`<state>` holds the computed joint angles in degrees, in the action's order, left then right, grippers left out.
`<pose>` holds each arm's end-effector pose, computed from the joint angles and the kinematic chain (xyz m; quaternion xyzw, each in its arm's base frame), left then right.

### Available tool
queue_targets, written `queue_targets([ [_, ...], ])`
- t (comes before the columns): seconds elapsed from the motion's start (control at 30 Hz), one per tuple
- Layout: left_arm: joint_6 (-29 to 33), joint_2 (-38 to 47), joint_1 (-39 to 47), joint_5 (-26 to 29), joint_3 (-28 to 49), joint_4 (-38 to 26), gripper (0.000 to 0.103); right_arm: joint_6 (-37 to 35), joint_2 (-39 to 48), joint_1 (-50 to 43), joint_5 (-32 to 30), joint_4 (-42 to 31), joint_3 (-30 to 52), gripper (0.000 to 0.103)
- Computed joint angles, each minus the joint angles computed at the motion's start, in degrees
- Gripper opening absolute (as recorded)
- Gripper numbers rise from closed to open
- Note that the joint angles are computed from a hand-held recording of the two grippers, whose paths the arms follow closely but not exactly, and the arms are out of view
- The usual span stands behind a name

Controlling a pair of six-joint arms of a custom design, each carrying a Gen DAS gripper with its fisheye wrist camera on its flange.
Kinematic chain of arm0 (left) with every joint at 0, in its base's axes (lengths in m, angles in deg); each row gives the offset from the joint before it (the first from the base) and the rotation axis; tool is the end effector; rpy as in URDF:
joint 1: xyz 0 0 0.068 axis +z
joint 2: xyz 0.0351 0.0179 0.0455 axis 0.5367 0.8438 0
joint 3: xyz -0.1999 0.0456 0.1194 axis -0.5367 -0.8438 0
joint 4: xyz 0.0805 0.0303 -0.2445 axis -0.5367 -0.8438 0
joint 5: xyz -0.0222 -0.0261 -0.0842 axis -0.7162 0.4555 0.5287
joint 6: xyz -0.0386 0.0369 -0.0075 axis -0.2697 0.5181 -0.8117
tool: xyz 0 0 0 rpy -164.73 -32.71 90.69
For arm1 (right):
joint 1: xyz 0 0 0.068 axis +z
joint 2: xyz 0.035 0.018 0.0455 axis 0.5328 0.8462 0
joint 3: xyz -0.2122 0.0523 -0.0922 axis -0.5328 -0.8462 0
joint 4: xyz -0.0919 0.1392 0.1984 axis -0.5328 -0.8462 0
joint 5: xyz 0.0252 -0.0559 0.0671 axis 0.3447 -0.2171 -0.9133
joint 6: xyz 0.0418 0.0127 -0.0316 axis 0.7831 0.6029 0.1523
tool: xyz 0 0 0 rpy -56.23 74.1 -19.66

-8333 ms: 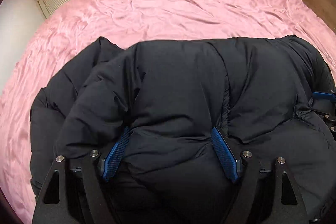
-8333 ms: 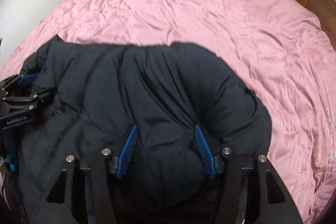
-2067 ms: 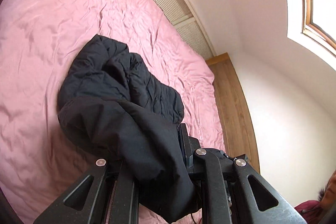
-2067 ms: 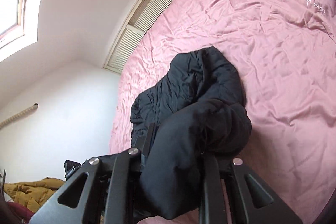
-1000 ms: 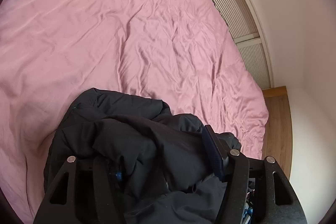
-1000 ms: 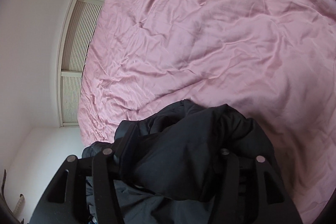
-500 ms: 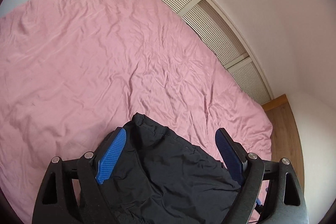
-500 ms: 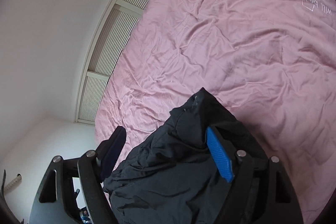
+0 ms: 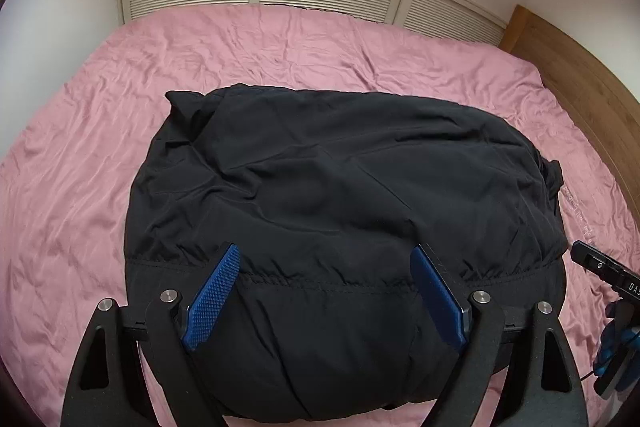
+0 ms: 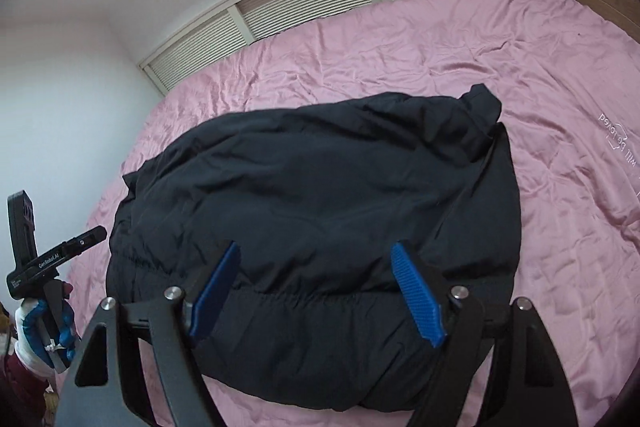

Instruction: Fold large clothes

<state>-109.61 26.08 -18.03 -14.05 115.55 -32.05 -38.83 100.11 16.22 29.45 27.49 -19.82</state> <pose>0.1344 -0.1341 0.2608 -0.1543 0.9289 -0.0322 0.3352 0.2473 -0.0476 0.2719 -0.1721 0.9131 0.2306 0.2889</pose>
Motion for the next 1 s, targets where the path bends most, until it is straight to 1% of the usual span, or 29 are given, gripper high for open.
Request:
queue_targets([
  [0.07,1.7,4.9,-0.3,-0.3,0.2,2.9,0.086,0.2,-4.2,3.7,2.5,2.9,-6.3,0.078],
  [0.13,4.1,8.4,2.2,0.4,-0.5,6.2,0.088,1.3,-6.1,8.2,6.1,7.3,-10.9,0.078],
  [0.17,5.3,9.6,3.9,0.8,-0.9,7.8,0.09,2.2,-6.2,10.3,8.3,10.0,-12.5,0.078],
  [0.2,6.8,10.4,5.9,1.5,-1.6,9.5,0.093,3.0,-5.4,11.7,9.7,12.4,-13.3,0.078],
  [0.3,11.6,12.7,11.9,3.8,-2.4,13.7,0.096,4.5,-0.1,14.3,12.8,18.5,-12.5,0.078],
  [0.37,15.4,14.9,15.2,5.1,-1.2,15.4,0.097,5.2,4.1,14.9,13.5,21.0,-10.2,0.078],
  [0.47,21.1,19.6,19.5,6.4,2.9,16.3,0.097,6.2,10.3,16.1,14.8,23.5,-5.4,0.078],
  [0.67,28.5,29.0,30.0,11.6,11.4,17.7,0.101,7.8,23.1,17.5,15.3,23.4,7.5,0.079],
  [0.83,31.5,37.3,36.2,15.1,19.8,15.6,0.102,9.9,32.0,17.2,15.8,21.8,17.9,0.079],
  [1.0,30.5,43.7,41.7,20.5,26.2,12.0,0.102,13.2,41.6,16.0,16.3,17.5,29.4,0.079],
])
